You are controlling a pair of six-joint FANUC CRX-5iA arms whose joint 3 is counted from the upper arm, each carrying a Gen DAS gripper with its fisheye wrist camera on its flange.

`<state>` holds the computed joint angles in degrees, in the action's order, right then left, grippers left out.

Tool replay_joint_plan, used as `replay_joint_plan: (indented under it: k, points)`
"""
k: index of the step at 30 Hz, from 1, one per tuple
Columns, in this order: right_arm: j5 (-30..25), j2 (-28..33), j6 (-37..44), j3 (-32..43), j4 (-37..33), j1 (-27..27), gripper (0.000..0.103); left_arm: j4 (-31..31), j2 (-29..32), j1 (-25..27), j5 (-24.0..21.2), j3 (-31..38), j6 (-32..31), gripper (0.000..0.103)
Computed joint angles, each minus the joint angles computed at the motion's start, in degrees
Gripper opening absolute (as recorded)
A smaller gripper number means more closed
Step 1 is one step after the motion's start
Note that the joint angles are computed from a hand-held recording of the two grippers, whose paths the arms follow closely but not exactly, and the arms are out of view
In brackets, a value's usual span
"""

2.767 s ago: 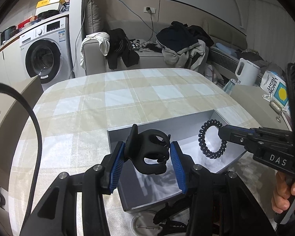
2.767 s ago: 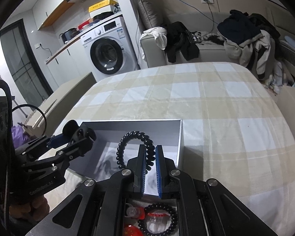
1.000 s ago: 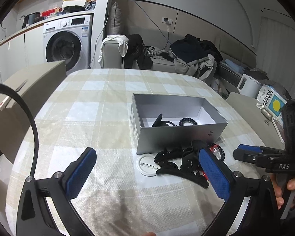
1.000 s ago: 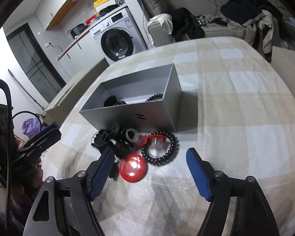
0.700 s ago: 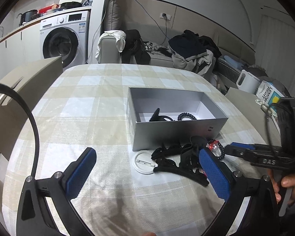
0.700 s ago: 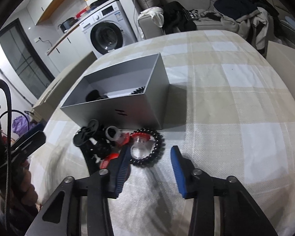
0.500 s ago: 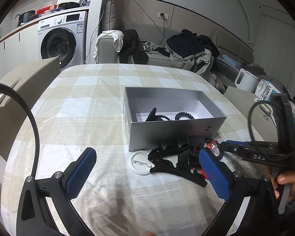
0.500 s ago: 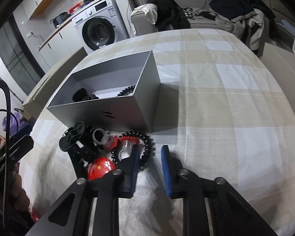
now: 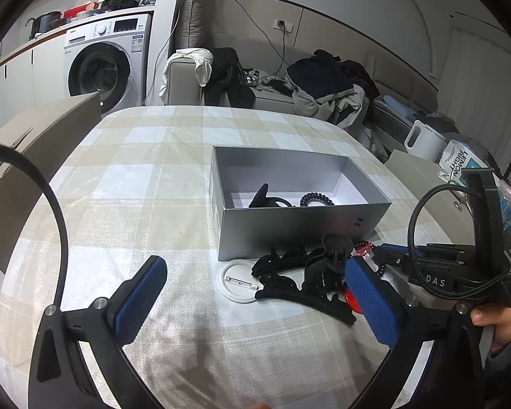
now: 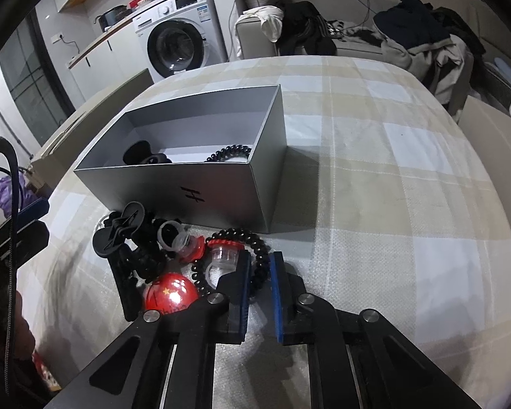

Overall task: Organize jewelry
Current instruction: 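Reach the right tool down and grasp another black spiral hair tie, then grasp another black claw hair clip with the left tool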

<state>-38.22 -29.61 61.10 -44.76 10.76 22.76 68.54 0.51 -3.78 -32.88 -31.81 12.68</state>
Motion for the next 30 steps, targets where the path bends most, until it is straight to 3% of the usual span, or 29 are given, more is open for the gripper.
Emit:
replay_joint_plan:
  k: [3,10,18,21,24,28,30]
  points:
    - [-0.5,0.3,1.5,0.7,-1.5,-0.6,0.01,-0.2,0.0,0.1,-0.3,0.0,-0.1,0.102]
    - [2.2,-1.8,-3.6,-2.6,4.1,1.4,0.007,-0.4,-0.2,0.1,-0.6,0.0,0.1,0.102]
    - [6.5,-8.8,4.2,-1.9,-7.2,-4.1,0.007,0.8,0.1,-0.3,-1.8,0.2,-1.4,0.102]
    - [7.5,-11.1,0.6,-3.4,-4.0,-3.8,0.008,1.7,0.6,-0.8,-3.2,0.5,-2.8,0.102]
    - [7.1,-11.2,8.7,-1.1,-13.1,-7.1,0.008,1.1,1.3,-1.4,-4.5,1.2,-3.0,0.101]
    - [7.3,-11.4,9.2,-1.4,-13.3,-7.2,0.008,-3.4,3.1,-1.4,-8.0,3.8,-1.4,0.078]
    - [7.2,-11.4,9.6,-1.4,-13.8,-7.2,0.008,-6.0,3.6,-1.8,-7.7,4.8,-0.5,0.071]
